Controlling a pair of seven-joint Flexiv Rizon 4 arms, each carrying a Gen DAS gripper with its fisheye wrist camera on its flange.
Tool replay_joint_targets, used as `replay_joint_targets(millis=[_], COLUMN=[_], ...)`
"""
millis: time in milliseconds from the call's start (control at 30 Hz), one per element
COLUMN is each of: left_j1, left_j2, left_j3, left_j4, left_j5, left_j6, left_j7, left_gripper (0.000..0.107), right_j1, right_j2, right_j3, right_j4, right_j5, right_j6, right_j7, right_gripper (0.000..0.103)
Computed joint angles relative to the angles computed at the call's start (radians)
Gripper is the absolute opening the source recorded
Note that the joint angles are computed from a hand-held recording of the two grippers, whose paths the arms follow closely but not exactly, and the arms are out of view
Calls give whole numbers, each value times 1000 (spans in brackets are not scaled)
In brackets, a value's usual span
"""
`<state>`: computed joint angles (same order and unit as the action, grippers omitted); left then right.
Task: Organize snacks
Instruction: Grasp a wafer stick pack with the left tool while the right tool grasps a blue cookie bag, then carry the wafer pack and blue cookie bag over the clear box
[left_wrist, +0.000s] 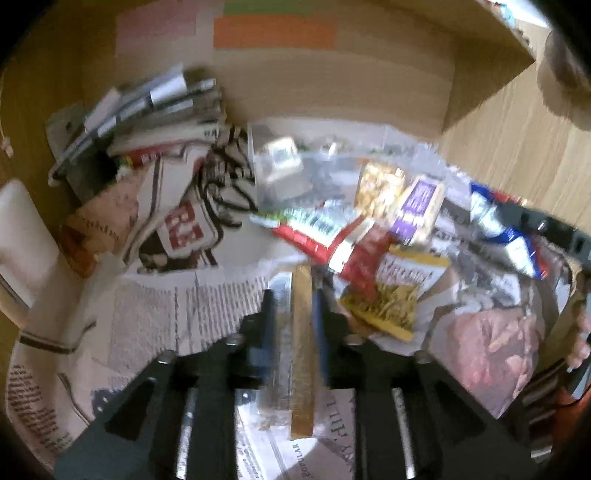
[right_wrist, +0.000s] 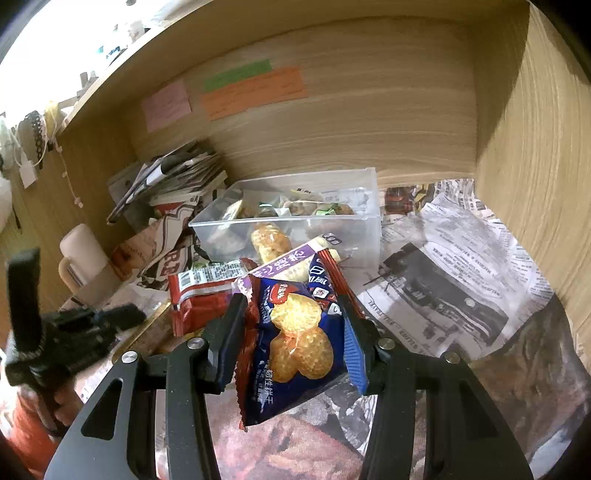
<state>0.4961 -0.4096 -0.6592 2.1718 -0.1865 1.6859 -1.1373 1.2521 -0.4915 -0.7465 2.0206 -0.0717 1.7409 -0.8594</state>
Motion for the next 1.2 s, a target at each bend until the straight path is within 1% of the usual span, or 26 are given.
replay_joint_targets(millis=[67, 133, 167, 233, 300, 367, 500, 567, 833, 933, 1100, 1200], left_j1=[-19, -42, -36, -49, -91, -104, -89, -92, -19, 16, 7, -10], left_j2=[-18, -38, -49, -63, -64, -68, -60, -51, 3, 17, 15, 7], left_j3=[24, 49, 41, 48, 91, 103, 93, 104, 50, 7, -6, -8], left_j4=[-12, -26, -31, -27, -35, -37, -32, -30, -10, -19, -73, -108], left_j5=[-7, -25, -38, -47, -34, -22, -11, -7, 28, 43, 58, 53], left_j6=[-23, -53, -66, -31, -11, 4, 9, 16, 38, 45, 38, 26], left_j7=[-1, 6, 17, 28, 25, 18, -12, -29, -75, -77, -72, -53], left_gripper=[45, 45, 45, 45, 40, 39, 39, 39, 39, 39, 39, 39], right_j1=[3, 6, 7, 3, -3, -12, -8, -6, 18, 19, 4, -23], right_j2=[-1, -2, -3, -2, -1, -2, -7, -8, -23, -32, -48, -54], right_j3=[-4, -7, -7, -3, 3, 11, 2, -2, -41, -51, -52, -35], right_j4=[1, 0, 0, -1, -1, -3, -5, -9, -32, -52, -96, -124], right_j5=[4, 7, 7, 6, 4, 2, 4, 7, 33, 48, 56, 49], right_j6=[3, 2, 1, -2, -4, -3, 4, 8, 27, 34, 30, 27], right_j7=[2, 3, 3, 4, 6, 10, 13, 10, -25, -41, -62, -72], right_gripper=[45, 45, 45, 45, 45, 45, 45, 45, 45, 45, 45, 45])
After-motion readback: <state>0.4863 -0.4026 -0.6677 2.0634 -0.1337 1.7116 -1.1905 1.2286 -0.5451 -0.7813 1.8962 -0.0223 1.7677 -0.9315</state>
